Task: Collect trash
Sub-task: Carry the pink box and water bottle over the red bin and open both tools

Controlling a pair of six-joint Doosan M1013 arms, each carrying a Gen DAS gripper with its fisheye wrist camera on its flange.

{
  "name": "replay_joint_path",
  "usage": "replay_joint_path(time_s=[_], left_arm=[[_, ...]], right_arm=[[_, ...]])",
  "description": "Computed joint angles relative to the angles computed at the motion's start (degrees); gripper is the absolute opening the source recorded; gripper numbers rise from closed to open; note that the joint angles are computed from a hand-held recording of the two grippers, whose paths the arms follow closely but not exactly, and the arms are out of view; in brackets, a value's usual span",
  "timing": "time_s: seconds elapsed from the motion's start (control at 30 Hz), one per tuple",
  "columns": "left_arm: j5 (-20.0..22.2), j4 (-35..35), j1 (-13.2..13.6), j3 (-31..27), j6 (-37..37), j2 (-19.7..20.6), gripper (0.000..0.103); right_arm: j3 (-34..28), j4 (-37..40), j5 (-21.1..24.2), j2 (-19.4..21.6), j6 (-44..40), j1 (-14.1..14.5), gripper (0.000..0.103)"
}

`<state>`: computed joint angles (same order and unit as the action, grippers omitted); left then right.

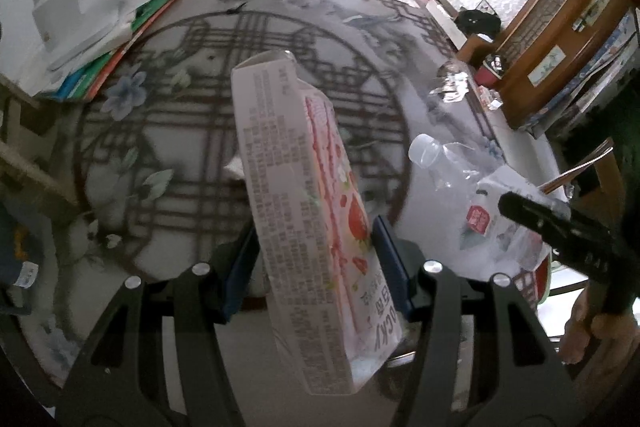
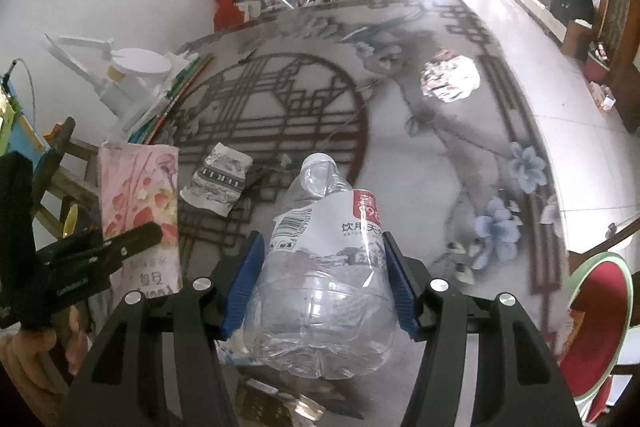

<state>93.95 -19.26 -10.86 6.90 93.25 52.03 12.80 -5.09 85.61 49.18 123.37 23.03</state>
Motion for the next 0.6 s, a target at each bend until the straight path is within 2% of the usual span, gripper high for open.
replay_joint_path(time_s=[0.1,0.2,0.43,0.6], left_arm=[[-0.9,0.3,-1.1,1.1,-0.3,-0.7,0.055],[-1.2,0.5,-2.5,1.5,-0.6,-1.0,0.055],[-1.1,0.3,-5.9,-0.6,-0.8,-0.5,0.055],[-2.8,0.8,-8.1,1.1,0.3,-1.7,0.055]], right_arm=[[8.5,-0.4,-4.6,-4.8,0.3,-0.6,0.056],[13.8,-0.7,-7.5,-8.1,0.4,-1.2,0.056],[24.7,-1.5,-13.5,-15.0,0.4,-2.9,0.056],[31.5,-1.8,-17.5,-19.6,1.8,-4.2,0.056]])
